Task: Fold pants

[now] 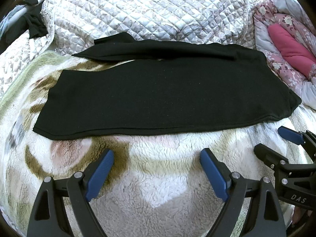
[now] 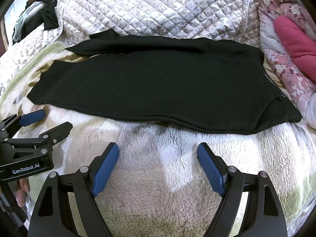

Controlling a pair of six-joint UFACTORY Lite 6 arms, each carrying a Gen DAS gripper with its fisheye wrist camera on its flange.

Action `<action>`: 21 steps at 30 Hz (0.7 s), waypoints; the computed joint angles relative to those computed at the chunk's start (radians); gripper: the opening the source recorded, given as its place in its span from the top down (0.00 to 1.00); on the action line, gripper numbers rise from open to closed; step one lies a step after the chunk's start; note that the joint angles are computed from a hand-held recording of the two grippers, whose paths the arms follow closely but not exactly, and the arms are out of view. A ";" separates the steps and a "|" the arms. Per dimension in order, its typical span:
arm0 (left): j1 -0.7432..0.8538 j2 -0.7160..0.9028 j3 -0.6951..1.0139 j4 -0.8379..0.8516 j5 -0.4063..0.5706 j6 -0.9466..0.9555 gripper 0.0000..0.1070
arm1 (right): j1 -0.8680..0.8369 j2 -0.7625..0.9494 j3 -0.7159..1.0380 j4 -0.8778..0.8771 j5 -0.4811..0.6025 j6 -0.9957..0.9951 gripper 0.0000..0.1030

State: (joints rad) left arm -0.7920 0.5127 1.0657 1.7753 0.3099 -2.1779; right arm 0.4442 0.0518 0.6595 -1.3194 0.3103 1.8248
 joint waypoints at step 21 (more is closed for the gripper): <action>0.001 -0.002 -0.002 0.005 0.000 -0.002 0.15 | 0.000 0.001 0.005 0.021 0.001 -0.022 0.21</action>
State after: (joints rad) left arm -0.7908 0.5106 1.0635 1.7801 0.3101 -2.1801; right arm 0.4440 0.0524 0.6640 -1.2980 0.3112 1.8024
